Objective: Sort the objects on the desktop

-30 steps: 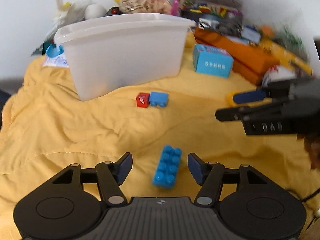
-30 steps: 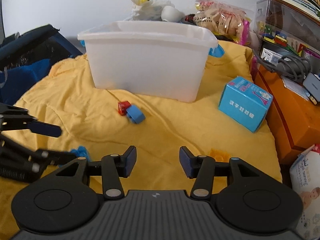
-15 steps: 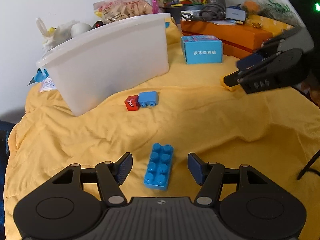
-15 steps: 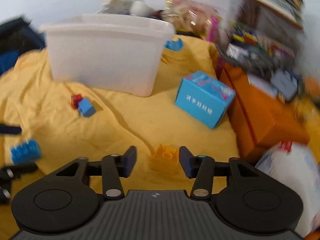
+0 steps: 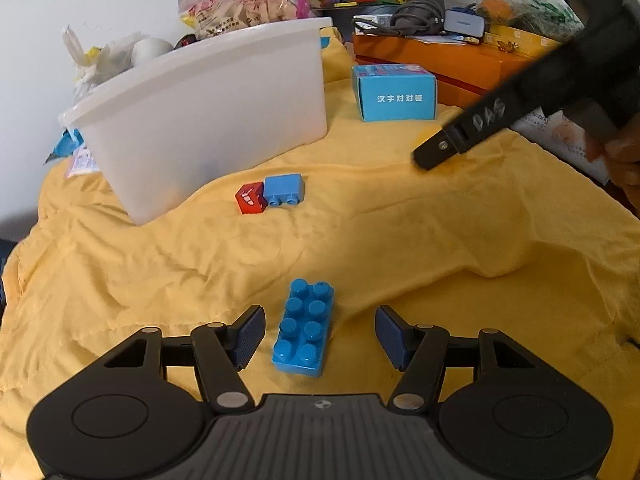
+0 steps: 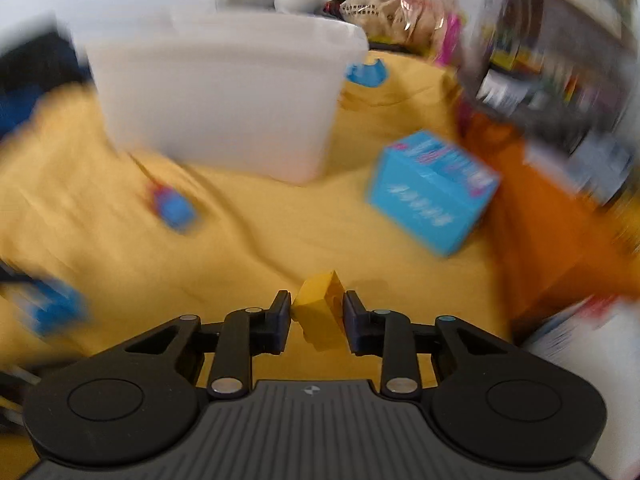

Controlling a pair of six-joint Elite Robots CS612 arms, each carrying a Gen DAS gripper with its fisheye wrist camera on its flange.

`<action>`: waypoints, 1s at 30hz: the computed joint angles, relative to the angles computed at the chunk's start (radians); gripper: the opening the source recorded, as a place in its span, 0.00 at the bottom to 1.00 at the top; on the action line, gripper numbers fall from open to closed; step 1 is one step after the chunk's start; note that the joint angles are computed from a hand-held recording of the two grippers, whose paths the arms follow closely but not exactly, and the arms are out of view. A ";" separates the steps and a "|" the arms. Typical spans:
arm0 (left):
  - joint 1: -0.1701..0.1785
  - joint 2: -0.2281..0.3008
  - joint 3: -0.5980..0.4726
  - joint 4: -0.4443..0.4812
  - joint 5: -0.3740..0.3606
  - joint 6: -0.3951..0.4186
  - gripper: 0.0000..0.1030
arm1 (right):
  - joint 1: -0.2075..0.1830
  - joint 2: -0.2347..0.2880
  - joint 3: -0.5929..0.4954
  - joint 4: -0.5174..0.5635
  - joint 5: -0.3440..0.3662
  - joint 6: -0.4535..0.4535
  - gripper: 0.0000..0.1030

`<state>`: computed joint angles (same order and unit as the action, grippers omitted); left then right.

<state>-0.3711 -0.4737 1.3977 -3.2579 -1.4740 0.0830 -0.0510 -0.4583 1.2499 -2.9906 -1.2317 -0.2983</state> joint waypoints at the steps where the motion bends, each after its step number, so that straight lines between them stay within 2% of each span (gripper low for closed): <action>1: 0.001 0.001 -0.002 0.004 -0.003 -0.003 0.63 | -0.008 -0.002 -0.005 0.057 0.072 0.040 0.31; 2: 0.002 0.001 -0.003 0.008 -0.006 -0.007 0.63 | -0.014 0.000 -0.012 0.105 0.129 0.071 0.31; 4: 0.002 0.001 -0.006 0.014 -0.009 -0.011 0.63 | -0.017 0.008 -0.022 0.174 0.173 0.097 0.31; 6: 0.002 0.002 -0.006 0.014 -0.007 -0.008 0.63 | -0.017 0.011 -0.022 0.195 0.167 0.097 0.30; 7: 0.002 0.002 -0.007 0.015 -0.006 -0.010 0.63 | -0.016 0.009 -0.017 0.190 0.143 0.091 0.31; 10: 0.001 0.003 -0.006 0.014 -0.004 -0.010 0.63 | -0.014 0.005 -0.002 0.146 0.104 0.082 0.32; 12: 0.001 0.001 -0.005 0.016 -0.001 -0.006 0.63 | -0.010 0.000 0.016 0.085 0.060 0.051 0.52; 14: 0.000 -0.001 -0.002 0.018 0.003 -0.010 0.63 | -0.005 -0.011 0.053 0.000 0.033 -0.025 0.59; 16: -0.001 0.000 -0.001 0.013 0.006 -0.014 0.63 | 0.002 -0.017 0.083 -0.080 0.007 -0.129 0.59; 19: 0.001 0.002 -0.004 0.012 -0.002 -0.024 0.63 | 0.026 -0.007 0.095 -0.160 -0.083 -0.245 0.55; 21: 0.002 0.003 -0.007 0.015 -0.005 -0.032 0.62 | 0.035 0.003 0.082 -0.155 -0.129 -0.238 0.48; 24: 0.003 0.006 -0.011 0.014 -0.003 -0.044 0.59 | 0.039 0.011 0.072 -0.160 -0.175 -0.200 0.48; 25: 0.005 0.007 -0.014 0.018 -0.013 -0.049 0.52 | 0.040 0.013 0.068 -0.153 -0.181 -0.200 0.48; 26: 0.009 0.010 -0.018 0.018 -0.028 -0.055 0.40 | 0.039 0.014 0.063 -0.131 -0.182 -0.201 0.45; 27: 0.011 0.012 -0.021 0.016 -0.036 -0.061 0.34 | 0.037 0.014 0.059 -0.108 -0.176 -0.197 0.34; 28: 0.011 0.013 -0.024 0.016 -0.036 -0.060 0.26 | 0.035 0.013 0.062 -0.110 -0.167 -0.183 0.34; 30: 0.014 0.010 -0.028 0.026 -0.050 -0.062 0.26 | 0.035 0.010 0.062 -0.102 -0.163 -0.194 0.34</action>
